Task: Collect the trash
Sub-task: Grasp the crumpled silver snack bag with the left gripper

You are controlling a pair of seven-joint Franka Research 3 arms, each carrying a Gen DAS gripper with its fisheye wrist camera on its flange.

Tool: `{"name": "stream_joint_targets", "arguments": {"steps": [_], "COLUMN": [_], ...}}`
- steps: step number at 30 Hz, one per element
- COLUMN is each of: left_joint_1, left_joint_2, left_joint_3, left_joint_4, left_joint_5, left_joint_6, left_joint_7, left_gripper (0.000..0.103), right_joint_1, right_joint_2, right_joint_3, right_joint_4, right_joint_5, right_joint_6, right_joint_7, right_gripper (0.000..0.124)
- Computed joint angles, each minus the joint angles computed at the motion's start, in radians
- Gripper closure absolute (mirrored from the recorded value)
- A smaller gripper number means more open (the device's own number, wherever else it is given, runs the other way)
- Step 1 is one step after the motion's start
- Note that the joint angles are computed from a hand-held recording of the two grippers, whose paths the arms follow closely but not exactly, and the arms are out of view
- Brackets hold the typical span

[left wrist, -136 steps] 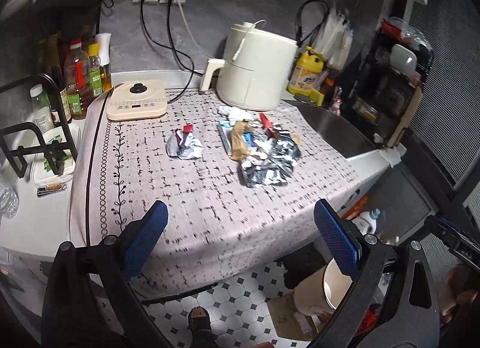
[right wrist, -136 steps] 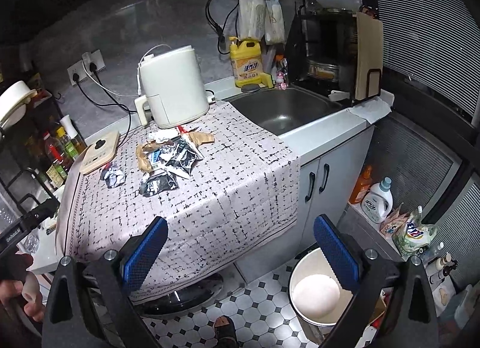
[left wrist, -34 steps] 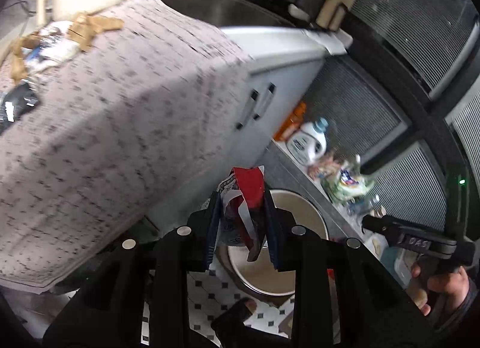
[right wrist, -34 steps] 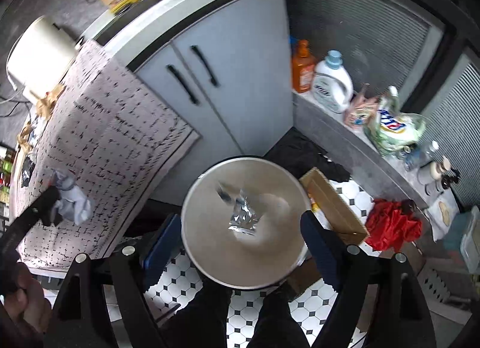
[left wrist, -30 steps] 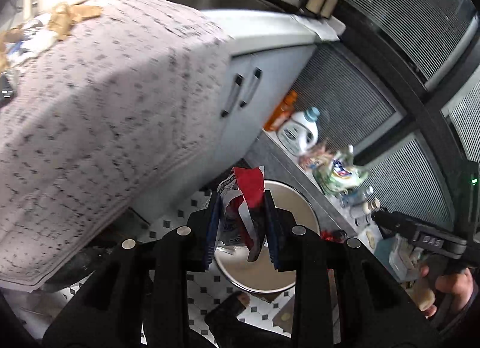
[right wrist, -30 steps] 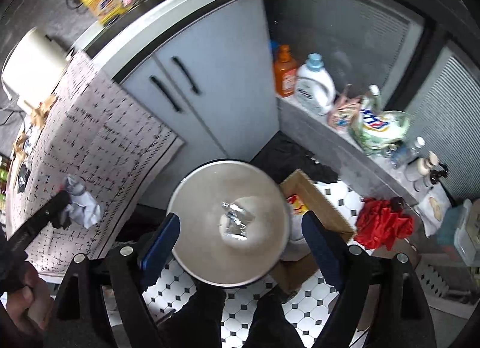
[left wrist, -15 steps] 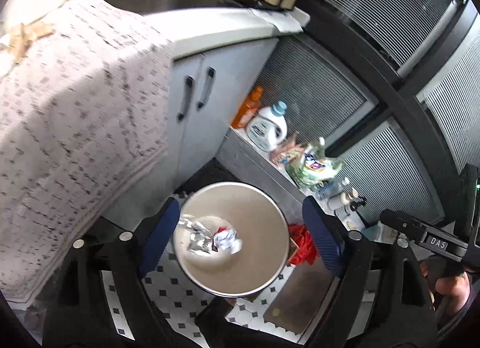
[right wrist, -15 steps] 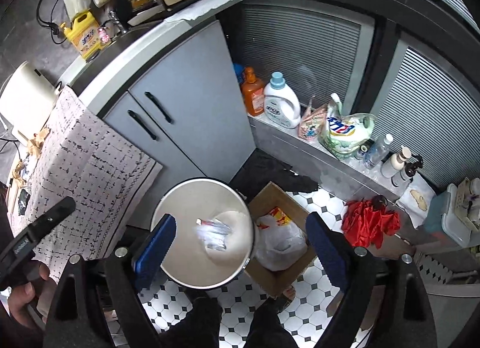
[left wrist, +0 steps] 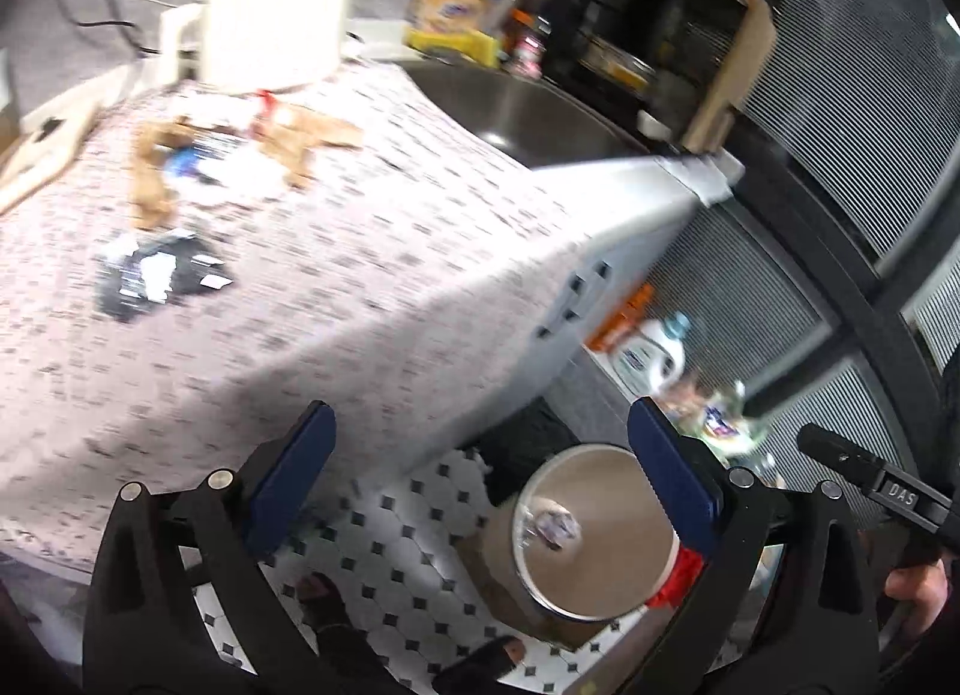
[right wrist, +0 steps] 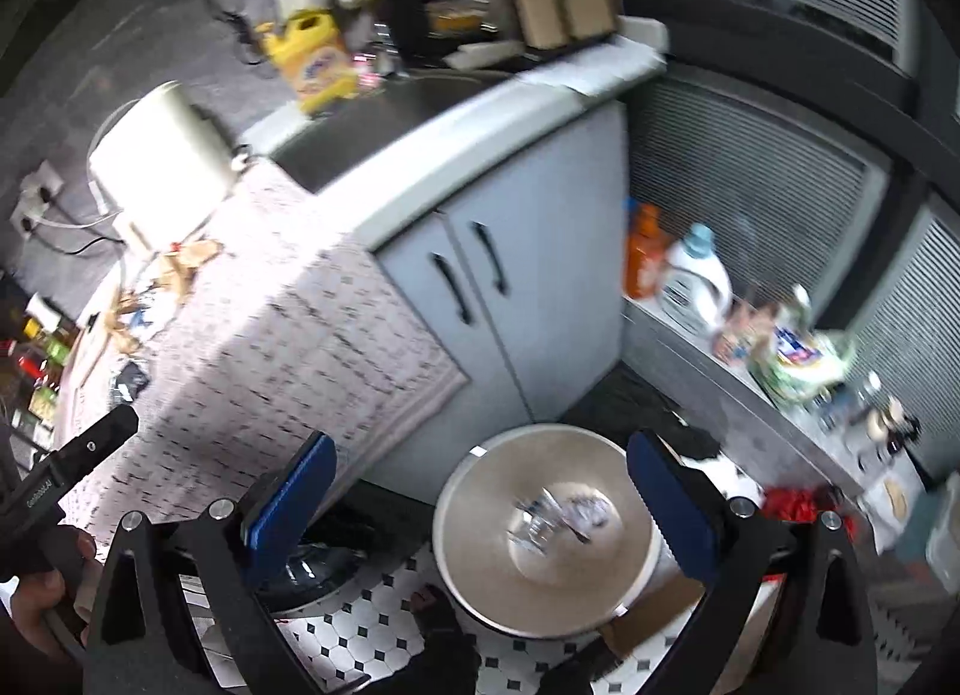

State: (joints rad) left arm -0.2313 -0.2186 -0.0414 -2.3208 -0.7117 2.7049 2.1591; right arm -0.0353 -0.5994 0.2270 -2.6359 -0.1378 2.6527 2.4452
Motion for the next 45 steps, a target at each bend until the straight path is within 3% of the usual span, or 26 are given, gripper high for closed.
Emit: {"name": "stream_joint_targets", "arguments": {"steps": [4,7,11,17,21,27,32,39,42,44,45], "left_joint_1": [0.044,0.037,0.047,0.081,0.112,0.153,0.213,0.301,0.33,0.345,0.352], "left_joint_2": [-0.008,-0.015,-0.02,-0.014,0.016,0.105,0.195,0.32,0.376,0.41,0.417], "left_joint_3": [0.007,0.048,0.09,0.133,0.144,0.149,0.108,0.024,-0.009,-0.029,-0.04], "left_joint_4": [-0.005,-0.002,0.007,0.024,0.05,0.145,0.229,0.347,0.396,0.426,0.429], "left_joint_5": [0.069,0.051,0.022,0.025,0.017,-0.109,-0.166,-0.153,-0.088,-0.028,-0.006], "left_joint_6": [0.075,0.114,0.164,0.174,0.176,0.052,-0.035,-0.13,-0.17,-0.199,-0.195], "left_joint_7": [-0.039,-0.003,0.01,-0.003,0.002,0.093,0.158,0.202,0.175,0.149,0.149], "left_gripper": [0.006,0.006,0.006,0.006,0.006,0.006,0.006,0.008,0.015,0.034,0.049], "right_joint_1": [-0.027,-0.054,-0.032,0.002,0.073,0.174,0.242,0.324,0.345,0.358,0.364], "right_joint_2": [0.097,0.169,0.277,0.43,0.512,0.582,0.604,0.629,0.646,0.663,0.671], "right_joint_3": [0.055,0.092,0.085,0.089,0.057,-0.008,-0.06,-0.133,-0.147,-0.154,-0.157], "right_joint_4": [0.1,0.179,0.287,0.45,0.539,0.609,0.647,0.692,0.719,0.744,0.756], "right_joint_5": [-0.065,-0.143,-0.226,-0.416,-0.402,-0.291,-0.315,-0.336,-0.356,-0.366,-0.369], "right_joint_6": [0.043,0.061,0.073,0.131,0.121,0.107,0.053,-0.022,-0.052,-0.071,-0.078], "right_joint_7": [0.033,0.102,0.146,0.211,0.159,0.044,0.067,0.131,0.159,0.172,0.174], "right_gripper": [0.029,0.029,0.029,0.029,0.029,0.029,0.029,0.029,0.029,0.029,0.029]}}
